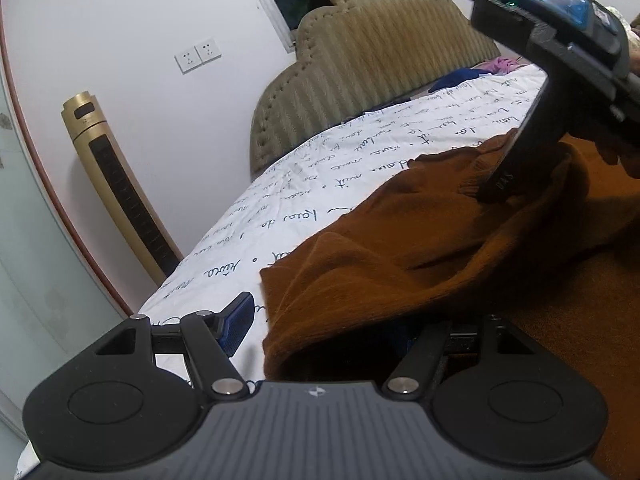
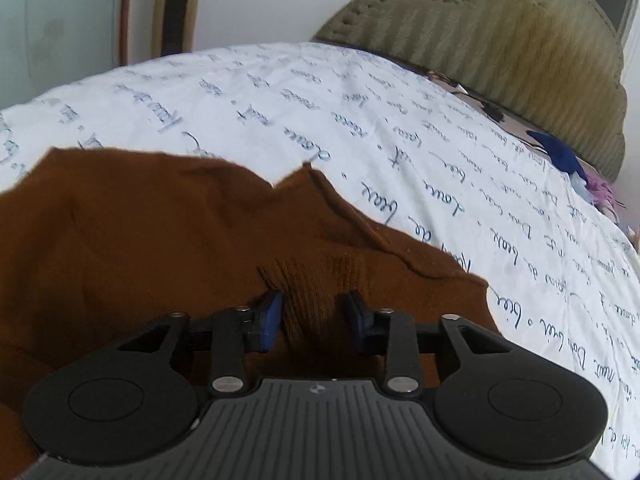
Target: Fold small clothes
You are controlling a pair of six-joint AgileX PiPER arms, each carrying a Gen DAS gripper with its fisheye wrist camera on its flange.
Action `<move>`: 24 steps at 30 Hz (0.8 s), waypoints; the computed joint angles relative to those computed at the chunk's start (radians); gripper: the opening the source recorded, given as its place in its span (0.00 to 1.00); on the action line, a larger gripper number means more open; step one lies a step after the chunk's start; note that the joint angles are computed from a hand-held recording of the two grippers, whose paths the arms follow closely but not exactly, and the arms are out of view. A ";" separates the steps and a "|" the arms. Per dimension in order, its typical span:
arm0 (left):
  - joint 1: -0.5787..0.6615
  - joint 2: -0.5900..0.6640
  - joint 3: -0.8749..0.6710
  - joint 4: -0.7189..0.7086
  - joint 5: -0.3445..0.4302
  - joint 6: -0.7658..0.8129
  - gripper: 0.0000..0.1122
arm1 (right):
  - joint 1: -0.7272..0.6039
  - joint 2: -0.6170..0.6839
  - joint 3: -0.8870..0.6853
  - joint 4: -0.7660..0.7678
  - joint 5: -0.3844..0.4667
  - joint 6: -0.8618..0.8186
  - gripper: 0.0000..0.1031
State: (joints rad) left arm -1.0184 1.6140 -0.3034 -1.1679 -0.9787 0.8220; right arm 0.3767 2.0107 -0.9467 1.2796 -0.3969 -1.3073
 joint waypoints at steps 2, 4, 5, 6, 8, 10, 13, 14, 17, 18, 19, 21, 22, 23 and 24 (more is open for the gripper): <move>0.007 0.001 -0.003 0.000 0.011 0.005 0.61 | 0.047 0.031 -0.021 0.012 -0.065 0.021 0.13; 0.016 -0.004 -0.003 0.003 0.021 0.003 0.61 | 0.092 0.061 -0.055 0.015 -0.099 0.075 0.12; 0.017 -0.006 -0.001 0.007 0.022 -0.001 0.61 | 0.104 0.064 -0.053 -0.039 -0.103 0.161 0.12; 0.016 -0.005 -0.001 0.006 0.021 -0.003 0.61 | 0.115 0.062 -0.046 -0.105 -0.108 0.261 0.12; 0.013 -0.003 -0.001 0.001 0.019 -0.001 0.61 | 0.125 0.025 -0.004 -0.248 -0.110 0.461 0.12; 0.012 -0.003 -0.002 -0.002 0.021 0.002 0.61 | 0.133 -0.019 0.029 -0.358 -0.119 0.661 0.12; 0.016 -0.006 -0.004 -0.004 0.025 0.007 0.61 | 0.149 -0.101 0.103 -0.513 -0.189 0.961 0.12; 0.016 -0.006 -0.004 -0.004 0.025 0.008 0.61 | 0.155 -0.126 0.134 -0.565 -0.227 1.061 0.12; 0.015 -0.009 -0.008 -0.011 0.028 0.024 0.61 | 0.158 -0.216 0.279 -0.698 -0.383 1.313 0.12; 0.010 -0.010 -0.010 -0.018 0.025 0.033 0.61 | 0.138 -0.247 0.327 -0.742 -0.423 1.380 0.12; 0.004 -0.011 -0.012 -0.027 0.021 0.044 0.61 | 0.127 -0.267 0.374 -0.793 -0.468 1.447 0.13; -0.018 -0.015 -0.016 -0.045 0.009 0.068 0.61 | 0.070 -0.315 0.496 -0.984 -0.545 1.587 0.13; -0.026 -0.017 -0.018 -0.047 0.009 0.079 0.61 | 0.036 -0.328 0.550 -1.084 -0.571 1.636 0.13; -0.037 -0.020 -0.021 -0.052 0.013 0.098 0.61 | -0.005 -0.319 0.605 -1.184 -0.619 1.699 0.13; -0.047 -0.018 -0.024 -0.053 0.013 0.112 0.61 | -0.061 -0.316 0.648 -1.284 -0.634 1.745 0.13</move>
State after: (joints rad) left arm -1.0652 1.5957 -0.3269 -1.2210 -0.9654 0.9339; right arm 0.3158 1.6950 -0.2985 -0.0042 -1.0307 0.4377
